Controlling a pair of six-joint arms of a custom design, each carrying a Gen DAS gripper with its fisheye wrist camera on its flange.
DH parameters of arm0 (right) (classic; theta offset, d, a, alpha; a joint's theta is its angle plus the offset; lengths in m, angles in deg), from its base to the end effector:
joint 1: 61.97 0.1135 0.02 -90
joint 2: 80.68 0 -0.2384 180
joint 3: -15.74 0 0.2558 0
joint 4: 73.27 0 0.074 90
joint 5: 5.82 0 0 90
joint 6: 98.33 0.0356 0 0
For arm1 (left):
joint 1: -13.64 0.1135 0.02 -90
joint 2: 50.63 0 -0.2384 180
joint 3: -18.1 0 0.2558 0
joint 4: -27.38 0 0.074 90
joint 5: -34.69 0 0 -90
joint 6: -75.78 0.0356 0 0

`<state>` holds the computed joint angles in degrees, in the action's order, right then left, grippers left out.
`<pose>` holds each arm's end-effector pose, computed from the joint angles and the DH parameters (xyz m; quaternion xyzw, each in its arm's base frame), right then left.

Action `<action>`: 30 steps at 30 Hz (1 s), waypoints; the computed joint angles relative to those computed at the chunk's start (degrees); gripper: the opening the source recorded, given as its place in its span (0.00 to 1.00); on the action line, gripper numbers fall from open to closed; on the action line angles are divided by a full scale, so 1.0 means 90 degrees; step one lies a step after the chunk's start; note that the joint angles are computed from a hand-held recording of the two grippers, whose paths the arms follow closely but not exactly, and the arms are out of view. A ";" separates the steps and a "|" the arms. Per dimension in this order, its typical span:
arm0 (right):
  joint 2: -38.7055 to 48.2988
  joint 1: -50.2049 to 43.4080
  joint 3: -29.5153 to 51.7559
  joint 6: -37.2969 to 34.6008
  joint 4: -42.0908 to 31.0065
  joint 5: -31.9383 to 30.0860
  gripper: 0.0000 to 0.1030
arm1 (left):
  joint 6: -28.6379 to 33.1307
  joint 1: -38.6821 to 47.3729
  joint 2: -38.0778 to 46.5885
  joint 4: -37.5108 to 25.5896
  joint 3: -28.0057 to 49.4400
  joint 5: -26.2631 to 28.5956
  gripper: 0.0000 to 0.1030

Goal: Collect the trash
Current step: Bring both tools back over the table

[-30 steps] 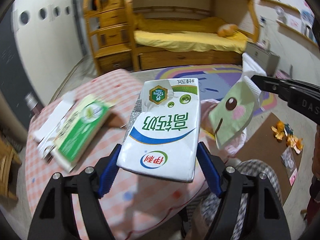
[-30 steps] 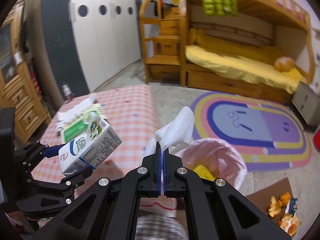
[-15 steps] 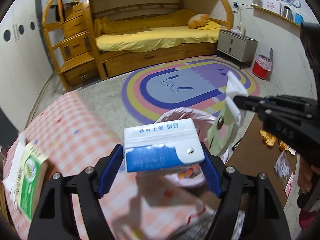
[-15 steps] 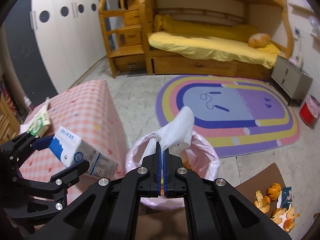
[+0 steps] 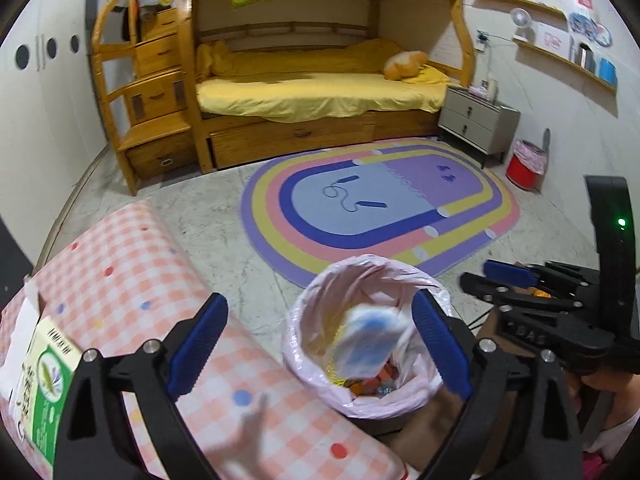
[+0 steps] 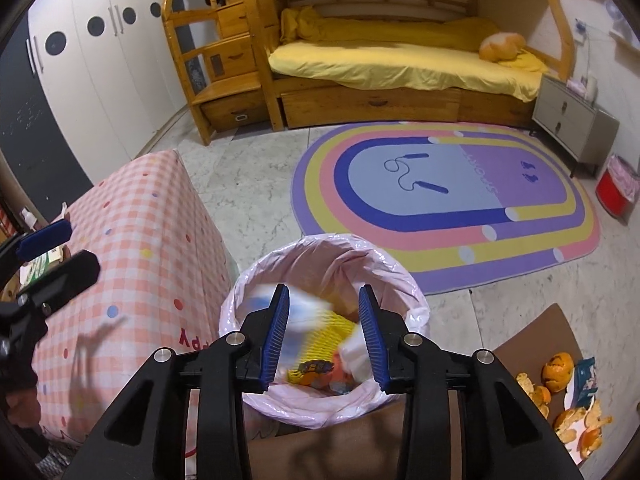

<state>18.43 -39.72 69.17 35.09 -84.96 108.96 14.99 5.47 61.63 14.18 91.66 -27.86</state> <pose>0.2776 0.0974 0.0763 0.2314 0.9104 -0.0243 0.3422 0.3690 -0.0695 0.0911 0.3676 0.8450 -0.1626 0.3527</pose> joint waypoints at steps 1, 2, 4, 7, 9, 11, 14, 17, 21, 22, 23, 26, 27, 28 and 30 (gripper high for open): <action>-0.0092 0.0024 -0.0040 0.0035 -0.0034 0.0033 0.37 | -0.0032 0.0089 -0.0059 -0.0026 -0.0022 -0.0001 0.88; -0.0252 0.0108 -0.0089 0.0116 -0.0113 0.0107 0.37 | -0.0050 0.0204 -0.0141 -0.0055 -0.0061 0.0022 0.88; -0.0574 0.0312 -0.0196 0.0242 -0.0266 0.0279 0.37 | -0.0025 0.0388 -0.0313 -0.0040 -0.0196 0.0069 0.88; -0.0966 0.0758 -0.0208 0.0498 -0.0637 0.0602 0.37 | 0.0155 0.0734 -0.0639 0.0048 -0.0513 0.0095 0.88; -0.1164 0.1118 -0.0161 0.0694 -0.0887 0.0829 0.37 | 0.0322 0.0998 -0.0852 0.0075 -0.0717 0.0123 0.88; -0.1287 0.1477 -0.0088 0.0892 -0.1080 0.1027 0.37 | 0.0513 0.1321 -0.1063 0.0081 -0.0901 0.0167 0.88; -0.1241 0.1993 0.0218 0.1090 -0.1369 0.1259 0.37 | 0.0697 0.1877 -0.1339 0.0034 -0.1073 0.0253 0.88; -0.1007 0.2402 0.0669 0.1099 -0.1615 0.1387 0.37 | 0.0861 0.2465 -0.1378 -0.0224 -0.0938 0.0436 0.88; -0.0505 0.2781 0.1407 0.0946 -0.1752 0.1469 0.37 | 0.1063 0.3108 -0.1356 -0.0404 -0.0812 0.0572 0.88; -0.0314 0.2847 0.1661 0.0838 -0.1774 0.1443 0.37 | 0.1116 0.3283 -0.1304 -0.0495 -0.0728 0.0608 0.88; -0.0181 0.2892 0.1838 0.0768 -0.1795 0.1415 0.37 | 0.1182 0.3476 -0.1235 -0.0553 -0.0655 0.0660 0.88; 0.0423 0.3050 0.2546 0.0451 -0.1844 0.1263 0.37 | 0.1273 0.3970 -0.0950 -0.0623 -0.0396 0.0670 0.88; 0.0667 0.3086 0.2812 0.0346 -0.1837 0.1198 0.37 | 0.1328 0.4105 -0.0864 -0.0676 -0.0317 0.0705 0.88; 0.0864 0.3119 0.3034 0.0273 -0.1845 0.1133 0.37 | 0.1352 0.4273 -0.0693 -0.0737 -0.0158 0.0722 0.88; 0.1342 0.3174 0.3601 0.0092 -0.1914 0.0980 0.39 | 0.1357 0.4533 -0.0449 -0.0773 0.0061 0.0700 0.88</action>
<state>30.50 -11.16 101.58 35.92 -102.18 117.78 27.20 46.27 57.59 7.22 92.21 -21.56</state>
